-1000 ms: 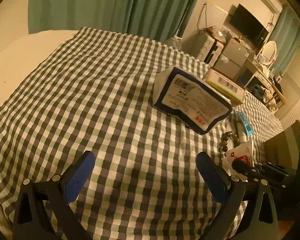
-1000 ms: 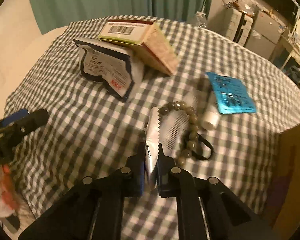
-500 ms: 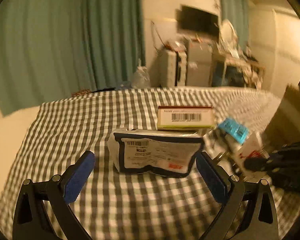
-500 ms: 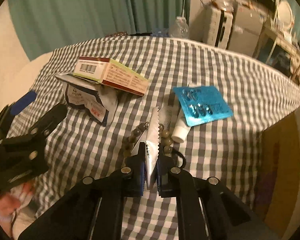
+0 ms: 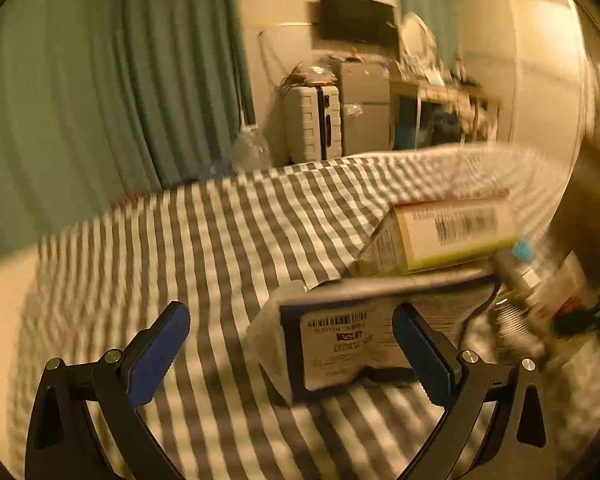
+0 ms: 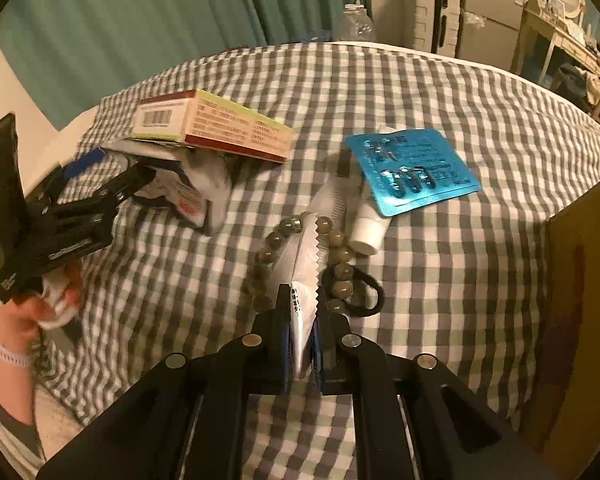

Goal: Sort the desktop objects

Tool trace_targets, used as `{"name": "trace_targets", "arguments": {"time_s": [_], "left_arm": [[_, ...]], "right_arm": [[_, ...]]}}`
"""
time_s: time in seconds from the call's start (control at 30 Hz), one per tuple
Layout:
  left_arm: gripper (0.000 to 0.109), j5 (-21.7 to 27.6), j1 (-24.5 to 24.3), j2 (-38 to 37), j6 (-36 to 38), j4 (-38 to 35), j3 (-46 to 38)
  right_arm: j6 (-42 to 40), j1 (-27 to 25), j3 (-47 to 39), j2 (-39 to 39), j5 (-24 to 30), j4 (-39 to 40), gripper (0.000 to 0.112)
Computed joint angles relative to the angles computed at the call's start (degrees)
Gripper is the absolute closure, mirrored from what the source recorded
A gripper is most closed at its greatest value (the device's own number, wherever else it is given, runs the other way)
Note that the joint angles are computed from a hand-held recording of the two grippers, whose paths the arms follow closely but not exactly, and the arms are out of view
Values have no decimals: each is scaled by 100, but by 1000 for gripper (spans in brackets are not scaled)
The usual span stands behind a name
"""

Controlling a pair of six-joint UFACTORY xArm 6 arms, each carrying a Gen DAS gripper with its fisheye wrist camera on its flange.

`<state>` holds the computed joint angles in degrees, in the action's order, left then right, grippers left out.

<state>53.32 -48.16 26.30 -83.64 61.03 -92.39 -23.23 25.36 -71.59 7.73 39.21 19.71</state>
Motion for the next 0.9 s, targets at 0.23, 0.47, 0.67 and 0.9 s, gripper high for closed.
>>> {"name": "trace_targets", "arguments": {"time_s": [0.23, 0.47, 0.67, 0.9], "left_arm": [[30, -1528, 478, 200, 265, -1160, 67], [89, -1266, 216, -305, -1357, -267, 573], [90, -1750, 34, -812, -1901, 186, 941], [91, -968, -405, -663, -1838, -92, 515]], "right_arm": [[69, 79, 49, 62, -99, -186, 103], [-120, 122, 188, -19, -192, 21, 104], [-266, -4, 316, -193, -148, 317, 104], [-546, -338, 530, -679, 28, 741, 105]]}}
